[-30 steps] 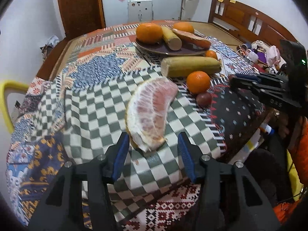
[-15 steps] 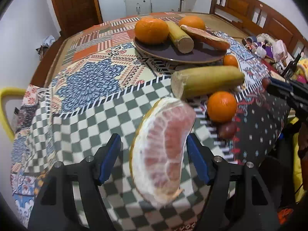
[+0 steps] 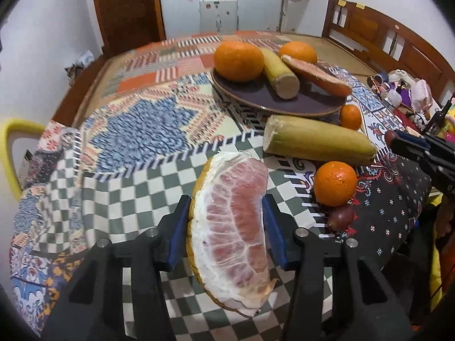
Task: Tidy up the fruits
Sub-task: 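Place the pomelo segment on the plate with the left tool while the right tool places the dark fruit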
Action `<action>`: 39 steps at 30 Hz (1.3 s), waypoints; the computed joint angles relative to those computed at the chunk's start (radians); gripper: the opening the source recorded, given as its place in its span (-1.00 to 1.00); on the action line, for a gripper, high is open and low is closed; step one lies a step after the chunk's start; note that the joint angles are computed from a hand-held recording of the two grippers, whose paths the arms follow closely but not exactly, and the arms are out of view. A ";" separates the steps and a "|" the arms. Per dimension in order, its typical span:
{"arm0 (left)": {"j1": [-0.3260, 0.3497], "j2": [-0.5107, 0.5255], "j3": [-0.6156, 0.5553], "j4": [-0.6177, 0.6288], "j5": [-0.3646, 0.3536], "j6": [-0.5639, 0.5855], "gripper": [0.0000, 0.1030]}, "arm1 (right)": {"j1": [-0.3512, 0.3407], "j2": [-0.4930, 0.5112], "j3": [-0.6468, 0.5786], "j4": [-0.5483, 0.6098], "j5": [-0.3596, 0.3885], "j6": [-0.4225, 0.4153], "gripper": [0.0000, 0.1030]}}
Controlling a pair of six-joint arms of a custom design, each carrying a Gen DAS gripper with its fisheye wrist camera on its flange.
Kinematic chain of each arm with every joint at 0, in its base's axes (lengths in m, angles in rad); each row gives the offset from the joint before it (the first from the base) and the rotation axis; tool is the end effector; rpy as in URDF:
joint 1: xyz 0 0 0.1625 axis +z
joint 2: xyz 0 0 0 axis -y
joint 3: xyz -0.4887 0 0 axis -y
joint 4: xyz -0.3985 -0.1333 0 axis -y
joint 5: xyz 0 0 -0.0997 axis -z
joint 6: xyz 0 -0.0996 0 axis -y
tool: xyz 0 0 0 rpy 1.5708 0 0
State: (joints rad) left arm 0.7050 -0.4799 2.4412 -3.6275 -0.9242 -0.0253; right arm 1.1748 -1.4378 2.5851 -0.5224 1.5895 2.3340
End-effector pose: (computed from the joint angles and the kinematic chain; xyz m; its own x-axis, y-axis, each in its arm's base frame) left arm -0.1707 -0.3991 -0.0500 -0.5799 0.5542 -0.5971 0.7437 0.6593 -0.1104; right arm 0.0244 -0.2823 0.1445 -0.7967 -0.1138 0.5936 -0.5064 0.6619 -0.5527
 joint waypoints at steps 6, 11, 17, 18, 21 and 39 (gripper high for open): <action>-0.024 -0.039 0.019 -0.062 -0.005 -0.004 -0.03 | 0.029 -0.023 -0.013 0.014 0.007 0.014 -0.68; -0.044 -0.066 0.008 -0.116 -0.025 0.011 -0.03 | 0.060 -0.049 -0.032 0.031 0.008 0.023 -0.68; -0.049 -0.071 -0.046 -0.146 -0.046 0.053 -0.03 | 0.106 -0.058 -0.074 0.050 0.019 0.031 -0.68; -0.049 -0.069 -0.055 -0.147 -0.049 0.057 -0.03 | 0.110 -0.058 -0.080 0.051 0.019 0.030 -0.68; -0.045 -0.056 -0.091 -0.148 -0.057 0.079 -0.03 | 0.123 -0.055 -0.103 0.056 0.023 0.029 -0.68; 0.023 0.059 -0.325 -0.049 -0.088 0.162 -0.04 | 0.143 0.035 -0.255 0.094 0.114 0.000 -0.68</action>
